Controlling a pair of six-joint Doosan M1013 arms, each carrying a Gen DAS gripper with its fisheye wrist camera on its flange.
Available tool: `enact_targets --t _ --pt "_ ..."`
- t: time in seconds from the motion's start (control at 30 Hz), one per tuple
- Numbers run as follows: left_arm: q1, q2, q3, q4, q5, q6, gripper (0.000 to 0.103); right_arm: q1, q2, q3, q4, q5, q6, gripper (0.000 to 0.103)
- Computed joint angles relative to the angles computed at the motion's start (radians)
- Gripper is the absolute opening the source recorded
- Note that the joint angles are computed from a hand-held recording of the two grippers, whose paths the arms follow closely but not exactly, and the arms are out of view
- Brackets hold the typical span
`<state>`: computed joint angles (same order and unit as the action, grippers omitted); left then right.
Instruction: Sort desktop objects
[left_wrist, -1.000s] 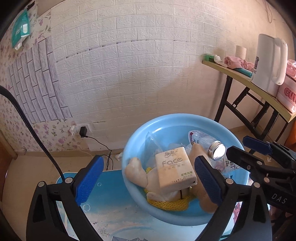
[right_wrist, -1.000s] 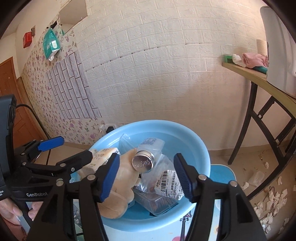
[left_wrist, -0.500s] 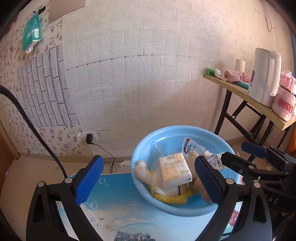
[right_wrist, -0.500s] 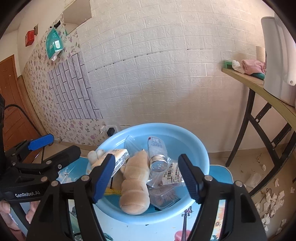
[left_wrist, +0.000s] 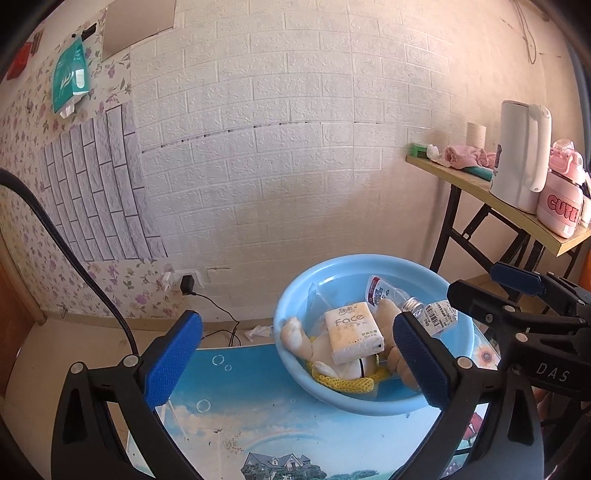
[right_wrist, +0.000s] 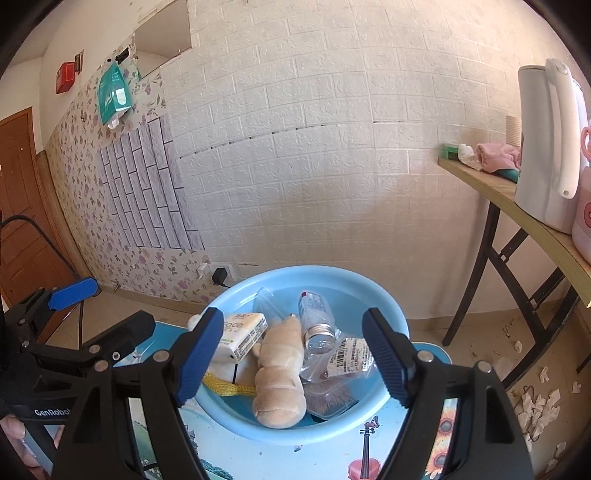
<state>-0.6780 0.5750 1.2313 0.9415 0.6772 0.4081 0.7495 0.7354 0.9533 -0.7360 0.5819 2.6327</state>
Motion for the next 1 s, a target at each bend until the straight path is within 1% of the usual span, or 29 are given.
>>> enact_targets --t 0.03,0.13,0.17,0.23,0.3,0.37,0.43,0.5,0.57,0.63,0.77,0.9,1.0 --pt "0.002 -0.004 0.006 0.0 -0.005 -0.007 0.103 0.001 0.0 -0.002 0.002 0.001 -0.002 0.079" --pt "0.008 -0.017 0.03 -0.002 -0.036 -0.028 0.103 0.006 0.003 -0.011 -0.028 0.025 0.019 0.089" --pt "0.01 -0.02 0.035 -0.013 -0.043 -0.023 0.103 0.007 0.003 -0.012 -0.029 0.027 0.021 0.092" --pt "0.015 -0.026 0.041 -0.051 -0.055 0.002 0.103 0.007 0.004 -0.018 -0.019 0.034 0.009 0.096" --pt "0.015 -0.032 0.05 -0.047 -0.055 0.002 0.103 0.01 0.006 -0.025 -0.023 0.047 -0.002 0.099" --pt "0.009 -0.035 0.053 -0.032 -0.03 -0.001 0.103 0.017 0.007 -0.031 -0.041 0.063 -0.009 0.1" --pt "0.004 -0.043 0.059 -0.021 -0.008 -0.006 0.103 0.028 0.01 -0.045 -0.071 0.105 -0.004 0.101" --pt "0.002 -0.055 0.074 0.013 -0.008 -0.044 0.103 0.038 0.004 -0.042 -0.121 0.117 0.018 0.102" --pt "0.0 -0.063 0.079 0.024 0.005 -0.064 0.103 0.043 0.001 -0.048 -0.122 0.127 0.003 0.103" --pt "-0.002 -0.069 0.081 0.035 0.022 -0.074 0.103 0.048 -0.004 -0.045 -0.135 0.127 0.013 0.103" --pt "-0.006 -0.087 0.098 0.089 0.023 -0.122 0.103 0.053 -0.012 -0.047 -0.138 0.121 0.011 0.103" --pt "-0.008 -0.091 0.099 0.116 0.039 -0.154 0.103 0.058 -0.013 -0.052 -0.159 0.12 0.012 0.103" --pt "-0.008 -0.085 0.092 0.112 0.052 -0.143 0.103 0.057 -0.009 -0.061 -0.145 0.122 -0.002 0.103"
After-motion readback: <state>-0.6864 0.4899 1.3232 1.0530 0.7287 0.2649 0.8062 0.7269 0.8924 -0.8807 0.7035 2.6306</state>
